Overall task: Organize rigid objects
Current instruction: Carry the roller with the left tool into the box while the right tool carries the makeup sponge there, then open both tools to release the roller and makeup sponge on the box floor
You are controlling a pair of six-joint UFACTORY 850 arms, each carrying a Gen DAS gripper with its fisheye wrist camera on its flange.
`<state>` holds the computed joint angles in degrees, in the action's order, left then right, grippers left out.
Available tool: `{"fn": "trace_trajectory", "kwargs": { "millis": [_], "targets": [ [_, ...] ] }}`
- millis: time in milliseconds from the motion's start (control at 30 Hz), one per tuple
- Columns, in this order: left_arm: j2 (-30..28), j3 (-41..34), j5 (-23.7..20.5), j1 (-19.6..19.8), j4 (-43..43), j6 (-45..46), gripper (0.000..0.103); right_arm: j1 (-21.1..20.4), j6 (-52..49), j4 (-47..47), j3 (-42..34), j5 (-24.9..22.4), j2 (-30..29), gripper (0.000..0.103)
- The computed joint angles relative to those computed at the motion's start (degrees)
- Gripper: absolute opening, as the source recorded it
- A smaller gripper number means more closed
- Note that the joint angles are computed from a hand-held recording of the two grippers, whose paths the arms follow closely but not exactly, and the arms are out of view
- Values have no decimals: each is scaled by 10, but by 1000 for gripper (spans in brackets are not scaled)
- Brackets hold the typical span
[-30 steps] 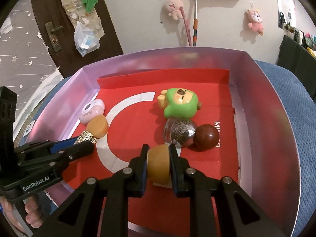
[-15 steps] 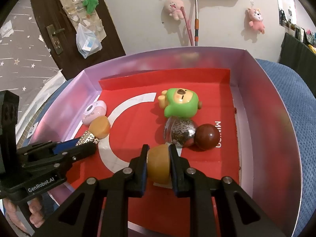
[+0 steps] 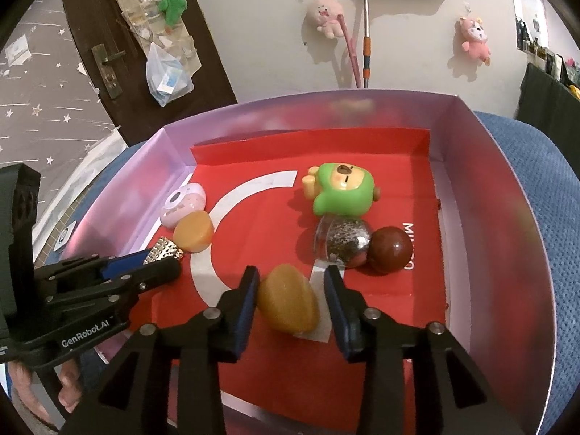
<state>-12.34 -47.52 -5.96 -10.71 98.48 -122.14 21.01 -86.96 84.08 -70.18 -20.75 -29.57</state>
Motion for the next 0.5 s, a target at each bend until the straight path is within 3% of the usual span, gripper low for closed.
{"fn": "trace_trajectory", "kwargs": {
  "millis": [400, 467, 500],
  "targets": [
    [13, 13, -6, -2, -27, 15, 25, -3, -26, 29, 21, -9, 22, 50],
    [16, 17, -1, 0, -23, 7, 27, -4, -33, 37, 26, -10, 26, 56],
    [17, 18, 1, 0, -20, 3, 33, -4, -35, 40, 28, -11, 28, 57]
  ]
}}
